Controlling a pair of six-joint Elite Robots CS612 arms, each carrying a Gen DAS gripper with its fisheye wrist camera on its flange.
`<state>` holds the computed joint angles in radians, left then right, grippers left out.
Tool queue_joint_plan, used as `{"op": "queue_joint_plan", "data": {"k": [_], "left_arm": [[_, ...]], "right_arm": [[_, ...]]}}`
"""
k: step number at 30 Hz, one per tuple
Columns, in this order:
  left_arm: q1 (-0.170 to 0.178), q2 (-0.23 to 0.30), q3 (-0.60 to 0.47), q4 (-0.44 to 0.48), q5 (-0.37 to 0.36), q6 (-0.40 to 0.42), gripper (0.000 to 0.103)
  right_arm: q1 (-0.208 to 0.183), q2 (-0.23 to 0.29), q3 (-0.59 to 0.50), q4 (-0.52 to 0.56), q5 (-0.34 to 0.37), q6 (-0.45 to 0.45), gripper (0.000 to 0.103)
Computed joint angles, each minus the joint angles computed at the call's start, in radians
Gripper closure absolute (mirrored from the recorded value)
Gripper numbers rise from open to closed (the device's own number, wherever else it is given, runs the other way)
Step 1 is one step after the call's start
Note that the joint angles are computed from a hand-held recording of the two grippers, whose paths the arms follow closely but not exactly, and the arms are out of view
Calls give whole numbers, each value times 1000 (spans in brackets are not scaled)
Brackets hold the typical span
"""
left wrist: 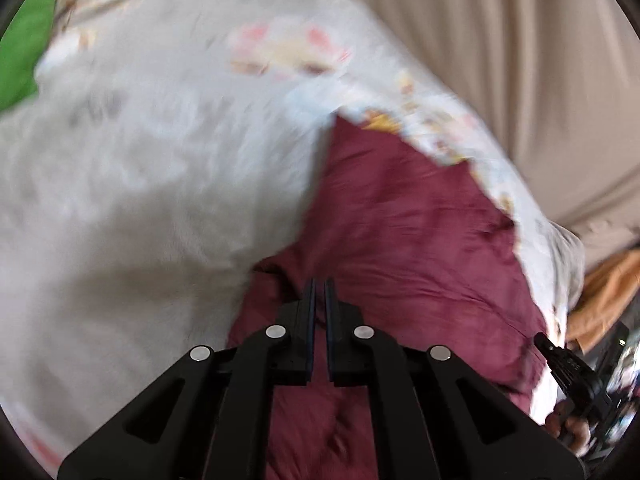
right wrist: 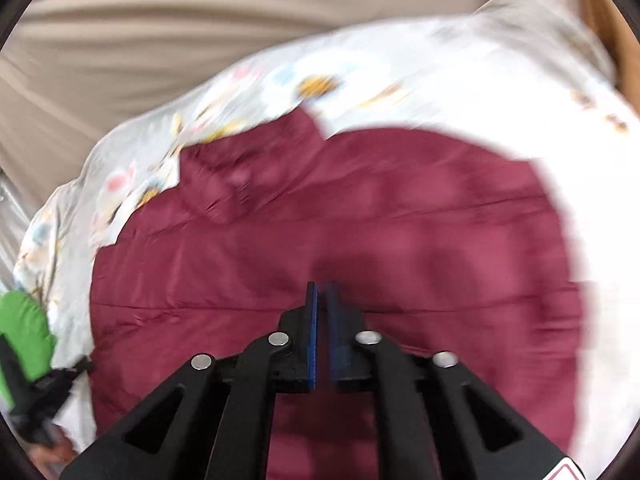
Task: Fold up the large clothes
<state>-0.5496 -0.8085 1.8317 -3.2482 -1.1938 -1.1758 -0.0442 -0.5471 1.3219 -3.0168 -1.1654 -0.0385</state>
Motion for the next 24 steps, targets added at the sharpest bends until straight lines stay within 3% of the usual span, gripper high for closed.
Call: {"op": "queue_joint_plan", "data": {"k": [3, 6, 8, 10, 13, 15, 16, 18, 21, 23, 24], "left_arm": [[-27, -13, -24, -18, 46, 100, 97], [-24, 40, -123, 58, 12, 181, 92], [-14, 74, -176, 148, -26, 179, 92], [-5, 107, -211, 239, -53, 142, 92], [-4, 110, -190, 206, -47, 100, 96], [-2, 91, -182, 230, -39, 82, 96], [-1, 85, -177, 207, -29, 79, 96], [3, 80, -186, 156, 6, 96, 95], [26, 104, -269, 130, 17, 149, 84], [38, 124, -314, 147, 42, 169, 74], [47, 140, -342, 166, 47, 179, 69]], "right_arm": [[-20, -19, 49, -14, 39, 24, 91], [-9, -10, 42, 46, 48, -30, 91], [8, 4, 28, 50, -18, -59, 95], [-8, 20, 16, 45, -64, -33, 103], [-43, 29, 11, 37, -70, 46, 103], [-51, 14, 25, 11, -150, 82, 103], [-54, 5, 28, -9, -140, 107, 94], [-56, 2, 14, -22, -48, 113, 93], [-26, 24, -73, 45, 117, 45, 91], [-3, 69, -177, 143, 257, 26, 89], [15, 101, -242, 198, 291, 25, 89]]}}
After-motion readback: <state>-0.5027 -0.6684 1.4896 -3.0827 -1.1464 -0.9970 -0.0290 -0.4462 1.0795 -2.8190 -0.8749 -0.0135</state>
